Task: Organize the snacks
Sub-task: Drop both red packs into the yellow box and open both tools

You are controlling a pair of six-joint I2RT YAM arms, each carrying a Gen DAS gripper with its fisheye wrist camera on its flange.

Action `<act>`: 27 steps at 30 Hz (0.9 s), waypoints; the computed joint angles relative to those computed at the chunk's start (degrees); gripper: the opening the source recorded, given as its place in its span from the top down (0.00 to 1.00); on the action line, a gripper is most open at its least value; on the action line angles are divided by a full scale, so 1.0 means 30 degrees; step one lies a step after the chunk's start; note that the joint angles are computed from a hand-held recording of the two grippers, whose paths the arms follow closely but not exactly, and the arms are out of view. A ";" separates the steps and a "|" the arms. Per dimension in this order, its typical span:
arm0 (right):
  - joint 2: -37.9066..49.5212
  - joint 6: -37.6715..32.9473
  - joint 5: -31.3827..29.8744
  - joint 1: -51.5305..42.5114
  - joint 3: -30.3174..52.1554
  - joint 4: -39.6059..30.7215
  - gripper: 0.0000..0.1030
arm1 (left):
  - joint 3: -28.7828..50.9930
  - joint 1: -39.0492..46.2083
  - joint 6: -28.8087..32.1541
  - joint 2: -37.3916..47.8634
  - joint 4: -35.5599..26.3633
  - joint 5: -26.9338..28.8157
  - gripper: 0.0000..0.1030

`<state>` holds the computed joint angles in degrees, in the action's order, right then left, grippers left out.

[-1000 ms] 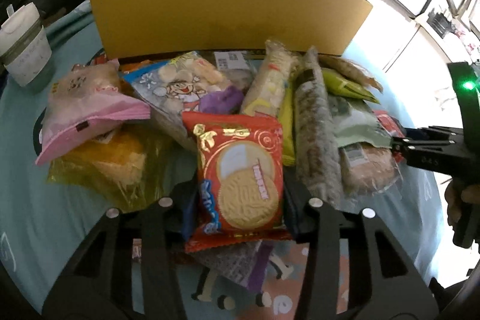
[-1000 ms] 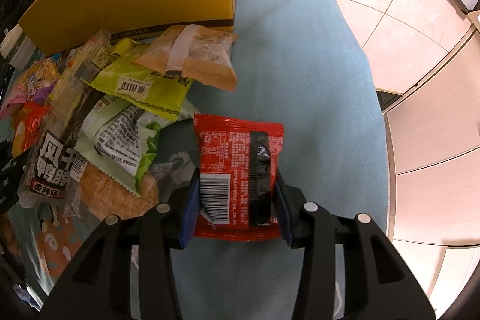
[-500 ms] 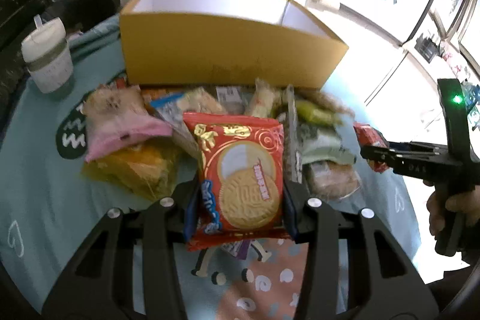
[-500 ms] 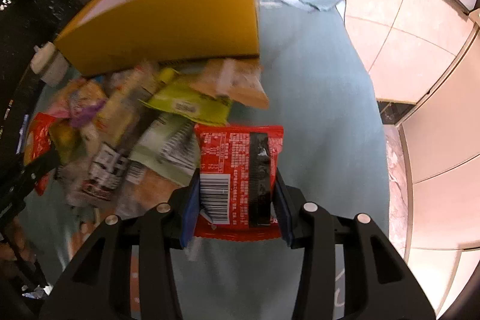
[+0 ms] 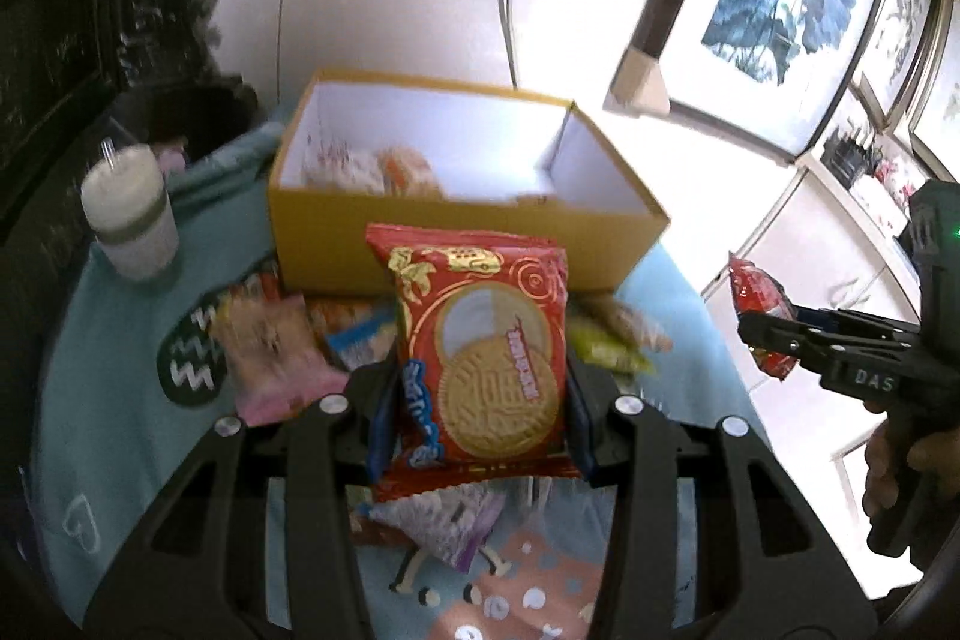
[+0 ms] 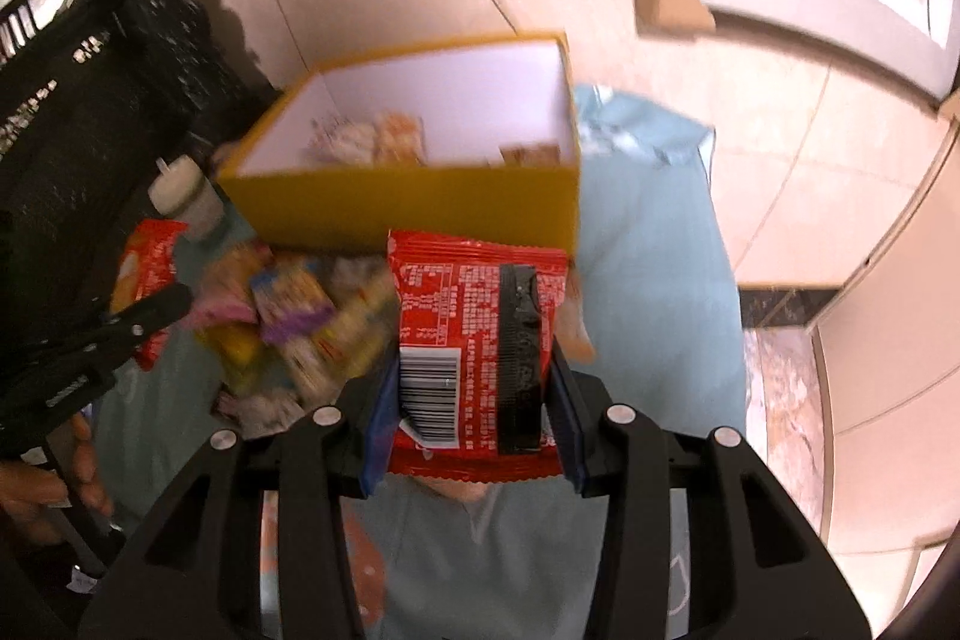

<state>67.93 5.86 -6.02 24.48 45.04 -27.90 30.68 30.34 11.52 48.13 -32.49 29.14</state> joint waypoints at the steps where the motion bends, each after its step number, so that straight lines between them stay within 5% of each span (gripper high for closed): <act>1: 0.0087 -0.0014 0.0111 0.0136 0.0345 -0.0021 0.57 | 0.0523 -0.0182 -0.0240 0.0273 0.0045 -0.0219 0.56; 16: 0.3669 -0.0950 0.0647 0.0650 0.8592 -0.1562 0.57 | 0.8008 -0.3716 -0.2656 0.5090 0.0456 -0.3825 0.56; 27: 0.6336 -0.1151 0.0752 0.0358 1.0821 -0.1286 0.57 | 0.9845 -0.4227 -0.2641 0.7993 0.1206 -0.4870 0.56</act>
